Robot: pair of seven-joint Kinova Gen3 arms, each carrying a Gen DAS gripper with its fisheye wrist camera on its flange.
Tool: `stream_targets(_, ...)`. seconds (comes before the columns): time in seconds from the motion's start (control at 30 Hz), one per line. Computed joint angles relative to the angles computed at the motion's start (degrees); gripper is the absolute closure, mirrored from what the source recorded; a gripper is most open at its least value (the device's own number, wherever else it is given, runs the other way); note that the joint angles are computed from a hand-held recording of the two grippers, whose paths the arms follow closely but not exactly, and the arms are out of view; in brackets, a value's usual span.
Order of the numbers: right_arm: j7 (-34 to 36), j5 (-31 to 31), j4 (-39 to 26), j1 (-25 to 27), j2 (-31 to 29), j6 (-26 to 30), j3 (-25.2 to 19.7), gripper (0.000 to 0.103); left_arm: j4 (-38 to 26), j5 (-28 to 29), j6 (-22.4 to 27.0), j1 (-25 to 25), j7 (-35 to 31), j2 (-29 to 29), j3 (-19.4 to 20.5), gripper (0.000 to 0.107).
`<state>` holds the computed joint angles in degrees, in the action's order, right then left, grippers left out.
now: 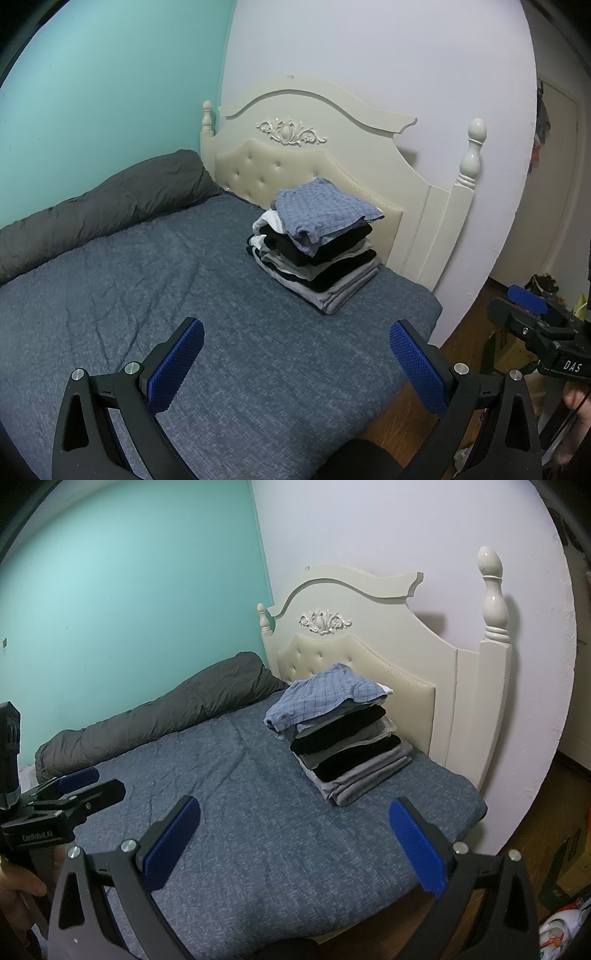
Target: Fold clothes
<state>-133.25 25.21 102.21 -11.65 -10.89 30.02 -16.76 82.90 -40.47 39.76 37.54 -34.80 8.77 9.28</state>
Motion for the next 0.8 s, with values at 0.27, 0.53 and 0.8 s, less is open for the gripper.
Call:
stream_targets(0.27,0.2,-0.3,0.1,-0.1,0.0,-0.2,0.2,0.0,0.5,-0.4,-0.5,-0.1,0.5,-0.4,0.1,0.005)
stream_targets(0.53,0.6,-0.8,0.1,0.0,0.1,-0.2,0.3,0.0,0.6,-0.4,-0.7,-0.2,0.5,-0.3,0.2,0.005)
stream_targets(0.8,0.7,-0.9,0.1,0.0,0.0,-0.2,0.4,0.0,0.9,-1.1,-1.1,0.0,1.2,-0.4,0.1,0.005)
